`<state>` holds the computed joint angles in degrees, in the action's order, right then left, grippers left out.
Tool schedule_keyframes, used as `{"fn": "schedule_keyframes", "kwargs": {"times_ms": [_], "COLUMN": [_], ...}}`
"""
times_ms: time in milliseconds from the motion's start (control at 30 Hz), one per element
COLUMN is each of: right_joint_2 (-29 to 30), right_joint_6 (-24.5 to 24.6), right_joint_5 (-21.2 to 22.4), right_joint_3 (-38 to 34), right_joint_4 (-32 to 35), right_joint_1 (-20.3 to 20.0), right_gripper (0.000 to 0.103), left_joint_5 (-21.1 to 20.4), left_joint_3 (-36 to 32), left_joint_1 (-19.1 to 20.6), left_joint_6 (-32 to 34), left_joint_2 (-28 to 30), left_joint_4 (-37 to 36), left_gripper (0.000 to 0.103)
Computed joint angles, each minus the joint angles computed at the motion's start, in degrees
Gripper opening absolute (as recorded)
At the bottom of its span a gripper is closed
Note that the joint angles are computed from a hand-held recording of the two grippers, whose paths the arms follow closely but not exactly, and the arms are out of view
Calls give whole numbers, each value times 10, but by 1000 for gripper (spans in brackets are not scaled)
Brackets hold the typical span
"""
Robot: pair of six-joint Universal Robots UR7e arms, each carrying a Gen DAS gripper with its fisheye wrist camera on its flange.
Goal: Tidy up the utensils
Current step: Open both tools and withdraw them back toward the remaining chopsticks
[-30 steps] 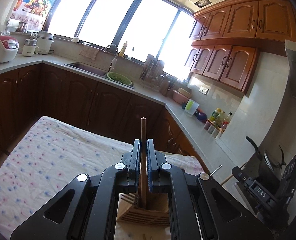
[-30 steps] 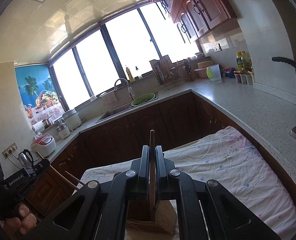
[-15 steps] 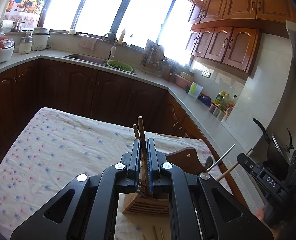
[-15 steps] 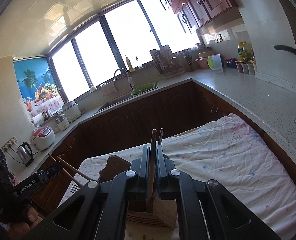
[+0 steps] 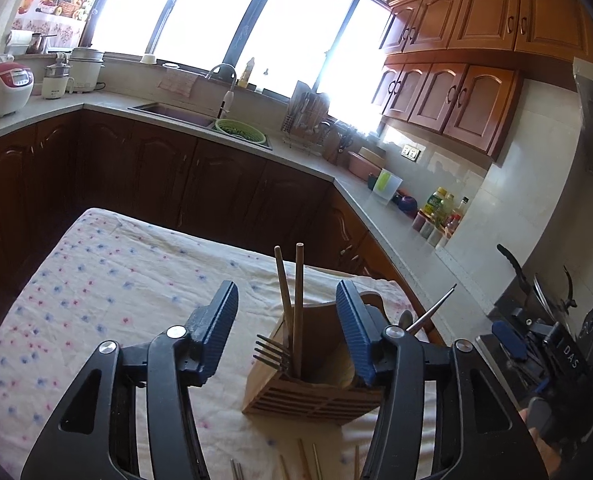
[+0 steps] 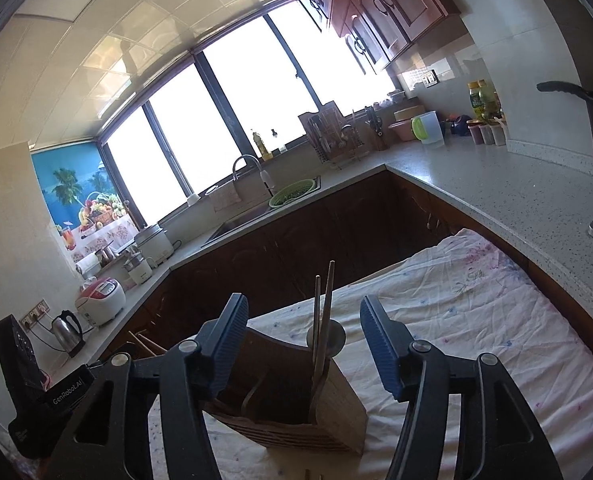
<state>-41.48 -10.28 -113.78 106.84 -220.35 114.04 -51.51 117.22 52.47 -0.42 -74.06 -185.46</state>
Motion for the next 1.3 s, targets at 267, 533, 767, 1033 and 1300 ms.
{"fn": "schedule_keyframes", "kwargs": {"times_ms": [267,533,767,1033,1300], "right_joint_2": [-20,-21,-21,-12,-3], "right_joint_6": [13,37,66,84,91], "right_joint_5": [9,-33,-59,-76,-84], "right_joint_3": [64,143,202,242,252], "right_joint_4": [-61,-101,-104,-111,-94], "right_joint_1": [10,11,7,5,0], "right_gripper": [95,95,95,95,95], "left_joint_5": [36,70,85,90,88], "left_joint_3": [69,141,200,237,243], "left_joint_1": [-23,-42,-51,-47,-40], "left_joint_6": [-44,-97,-162,-214,-244], "left_joint_2": [-59,-117,-160,-182,-183], "left_joint_4": [12,70,147,212,251], "left_gripper": [77,78,78,78,78]}}
